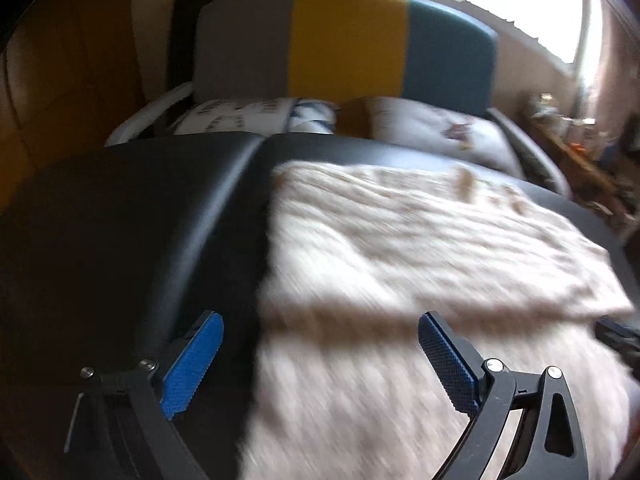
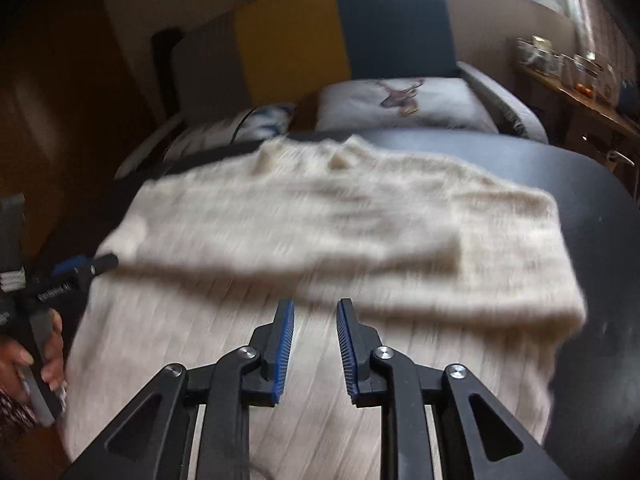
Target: Fold clothes
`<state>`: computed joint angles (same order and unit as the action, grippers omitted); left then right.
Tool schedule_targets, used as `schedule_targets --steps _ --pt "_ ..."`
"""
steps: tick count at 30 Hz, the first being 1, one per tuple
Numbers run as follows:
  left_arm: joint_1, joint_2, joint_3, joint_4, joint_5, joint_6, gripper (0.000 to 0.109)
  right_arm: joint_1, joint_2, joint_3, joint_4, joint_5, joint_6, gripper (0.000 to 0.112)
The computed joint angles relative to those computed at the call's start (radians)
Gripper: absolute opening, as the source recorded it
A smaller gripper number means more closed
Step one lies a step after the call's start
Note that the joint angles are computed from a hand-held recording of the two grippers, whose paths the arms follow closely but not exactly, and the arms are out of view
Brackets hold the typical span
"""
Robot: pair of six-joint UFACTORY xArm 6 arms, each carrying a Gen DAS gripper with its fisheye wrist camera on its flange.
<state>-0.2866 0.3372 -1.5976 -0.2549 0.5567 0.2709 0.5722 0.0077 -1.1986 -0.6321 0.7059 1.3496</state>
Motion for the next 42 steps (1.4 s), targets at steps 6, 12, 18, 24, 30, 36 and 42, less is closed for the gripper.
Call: schedule_targets --steps 6,12,18,24,30,36,42 --pt "-0.032 -0.109 0.22 0.199 -0.167 -0.03 0.099 0.078 0.031 -0.014 -0.021 0.106 0.063 0.021" --pt "-0.008 -0.017 0.096 0.174 -0.021 -0.093 0.102 0.101 0.041 -0.003 -0.093 0.196 0.13 0.021" --pt "-0.008 -0.11 0.188 0.126 -0.058 -0.017 0.1 0.102 -0.018 0.044 -0.079 0.151 0.197 0.022" --pt "0.027 -0.278 0.392 -0.053 -0.105 0.219 0.1 0.185 -0.162 0.149 -0.003 0.183 0.254 0.023" --pt "0.035 -0.284 0.476 0.035 -0.211 0.209 0.103 0.255 -0.198 0.209 -0.034 0.259 0.305 0.023" --pt "0.017 -0.202 0.372 0.15 -0.187 0.116 0.103 0.246 -0.149 0.16 -0.085 0.325 0.311 0.024" --pt "0.073 -0.209 0.295 -0.099 0.011 0.292 0.102 0.28 -0.307 0.27 -0.13 0.252 0.445 0.027"
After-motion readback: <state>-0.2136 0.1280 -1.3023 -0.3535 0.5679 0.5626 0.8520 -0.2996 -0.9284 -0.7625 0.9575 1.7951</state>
